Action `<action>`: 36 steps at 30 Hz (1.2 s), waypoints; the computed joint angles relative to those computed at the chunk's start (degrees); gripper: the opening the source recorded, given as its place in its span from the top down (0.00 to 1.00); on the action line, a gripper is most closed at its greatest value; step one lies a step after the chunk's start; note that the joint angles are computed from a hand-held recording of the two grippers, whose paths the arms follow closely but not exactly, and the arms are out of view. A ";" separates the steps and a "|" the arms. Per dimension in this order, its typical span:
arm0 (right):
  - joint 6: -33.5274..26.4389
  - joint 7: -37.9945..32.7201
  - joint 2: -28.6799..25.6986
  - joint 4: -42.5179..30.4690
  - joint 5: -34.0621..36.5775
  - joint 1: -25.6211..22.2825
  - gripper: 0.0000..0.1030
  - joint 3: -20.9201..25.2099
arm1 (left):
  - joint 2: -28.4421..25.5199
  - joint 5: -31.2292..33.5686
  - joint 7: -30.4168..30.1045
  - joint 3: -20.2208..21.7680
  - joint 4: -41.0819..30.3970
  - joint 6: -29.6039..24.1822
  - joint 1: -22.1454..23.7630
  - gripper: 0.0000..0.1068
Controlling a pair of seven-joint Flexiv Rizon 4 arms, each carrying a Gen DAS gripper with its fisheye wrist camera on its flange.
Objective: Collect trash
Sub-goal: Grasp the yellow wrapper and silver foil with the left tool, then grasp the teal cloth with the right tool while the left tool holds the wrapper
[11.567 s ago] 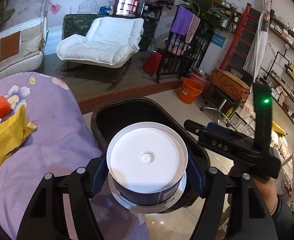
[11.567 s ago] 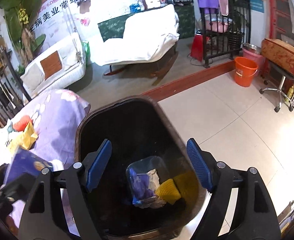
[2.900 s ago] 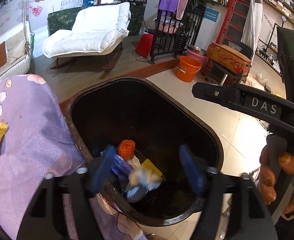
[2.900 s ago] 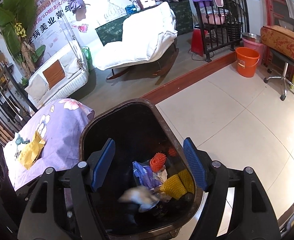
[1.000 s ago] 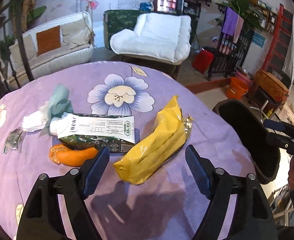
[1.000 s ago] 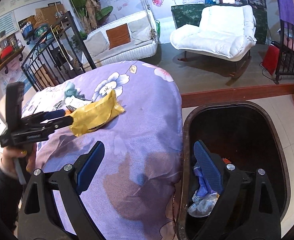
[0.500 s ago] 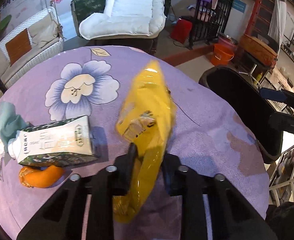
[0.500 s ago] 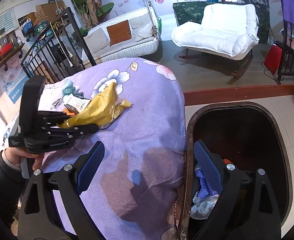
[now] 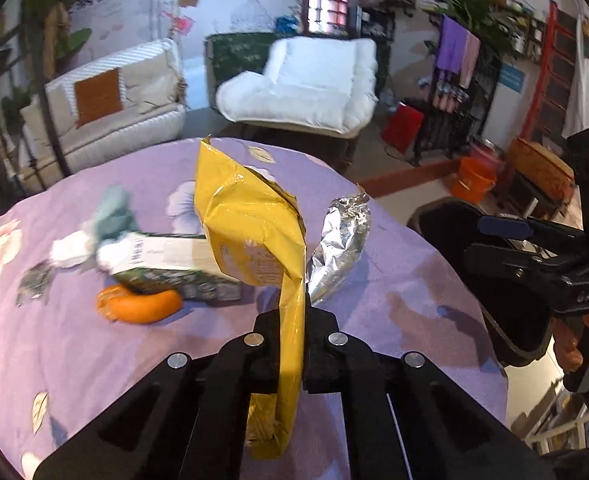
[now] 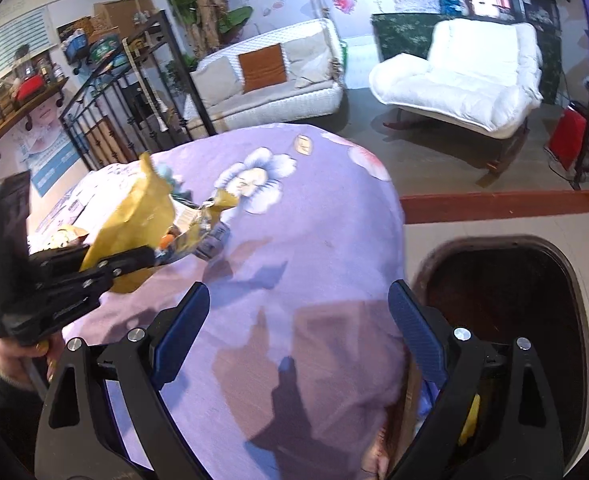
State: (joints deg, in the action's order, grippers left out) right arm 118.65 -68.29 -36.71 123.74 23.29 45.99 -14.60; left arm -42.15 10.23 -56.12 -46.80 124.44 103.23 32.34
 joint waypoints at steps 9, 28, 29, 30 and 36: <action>-3.47 -1.34 -2.54 -9.88 -8.05 -1.96 0.13 2.54 | 6.02 1.79 -10.77 8.75 4.40 9.62 -1.17 0.96; -27.73 12.63 -22.01 -49.83 -30.52 -13.01 0.37 10.18 | 6.88 11.06 -26.05 17.05 4.84 13.47 0.27 0.96; -29.04 13.37 -23.16 -51.88 -31.48 -13.57 0.43 10.80 | 6.74 11.38 -26.24 16.80 4.80 13.32 0.64 0.96; -30.14 13.88 -24.15 -53.59 -32.42 -14.16 0.47 11.61 | 6.55 11.81 -26.36 16.52 4.93 13.39 1.19 0.96; -30.93 16.67 -25.87 -56.14 -36.39 -15.19 0.87 13.01 | 5.67 13.29 -27.04 15.01 5.44 13.78 2.84 0.96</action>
State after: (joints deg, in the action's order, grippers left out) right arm 87.72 -51.62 -62.58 67.61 -13.10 30.79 -1.59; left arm -36.49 23.53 -83.17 -31.79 129.87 117.00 35.18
